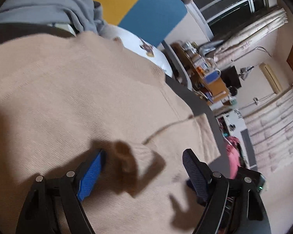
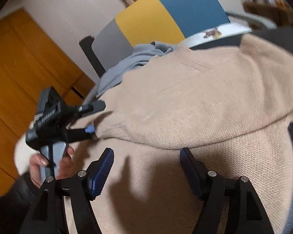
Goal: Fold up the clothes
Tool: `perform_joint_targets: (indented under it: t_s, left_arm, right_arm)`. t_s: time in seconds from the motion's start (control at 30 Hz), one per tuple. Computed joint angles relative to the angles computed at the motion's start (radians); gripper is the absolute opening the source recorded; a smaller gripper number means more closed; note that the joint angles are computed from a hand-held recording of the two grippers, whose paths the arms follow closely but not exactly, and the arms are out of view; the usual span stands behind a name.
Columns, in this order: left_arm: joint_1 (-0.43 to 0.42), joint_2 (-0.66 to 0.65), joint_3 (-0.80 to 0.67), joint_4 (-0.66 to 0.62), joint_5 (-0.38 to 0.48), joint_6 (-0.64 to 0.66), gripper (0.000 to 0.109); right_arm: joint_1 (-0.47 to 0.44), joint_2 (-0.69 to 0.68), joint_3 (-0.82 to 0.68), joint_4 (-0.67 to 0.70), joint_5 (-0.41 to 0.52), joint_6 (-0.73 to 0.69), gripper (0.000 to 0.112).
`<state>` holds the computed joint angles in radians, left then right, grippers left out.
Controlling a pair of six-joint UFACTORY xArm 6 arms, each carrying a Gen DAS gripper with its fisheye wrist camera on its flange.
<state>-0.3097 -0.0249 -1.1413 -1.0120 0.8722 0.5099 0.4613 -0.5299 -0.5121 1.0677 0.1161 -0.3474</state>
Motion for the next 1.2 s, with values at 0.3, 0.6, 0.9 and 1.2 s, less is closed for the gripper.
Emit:
perform_joint_targets:
  t_s: [0.3, 0.6, 0.9, 1.2]
  left_arm:
    - [0.021, 0.0, -0.105, 0.0, 0.079, -0.007, 0.008]
    - [0.194, 0.001, -0.326, -0.096, 0.225, -0.01, 0.008]
    - [0.219, 0.036, -0.279, 0.229, 0.185, -0.124, 0.008]
    - [0.336, 0.102, -0.18, 0.067, 0.278, -0.114, 0.023]
  right_arm:
    - [0.003, 0.007, -0.028, 0.212, 0.007, -0.191, 0.075]
    - [0.001, 0.007, -0.048, 0.362, 0.04, -0.343, 0.084]
    - [-0.006, -0.011, -0.041, 0.41, 0.061, -0.386, 0.087]
    - [-0.008, -0.01, -0.041, 0.41, 0.069, -0.39, 0.088]
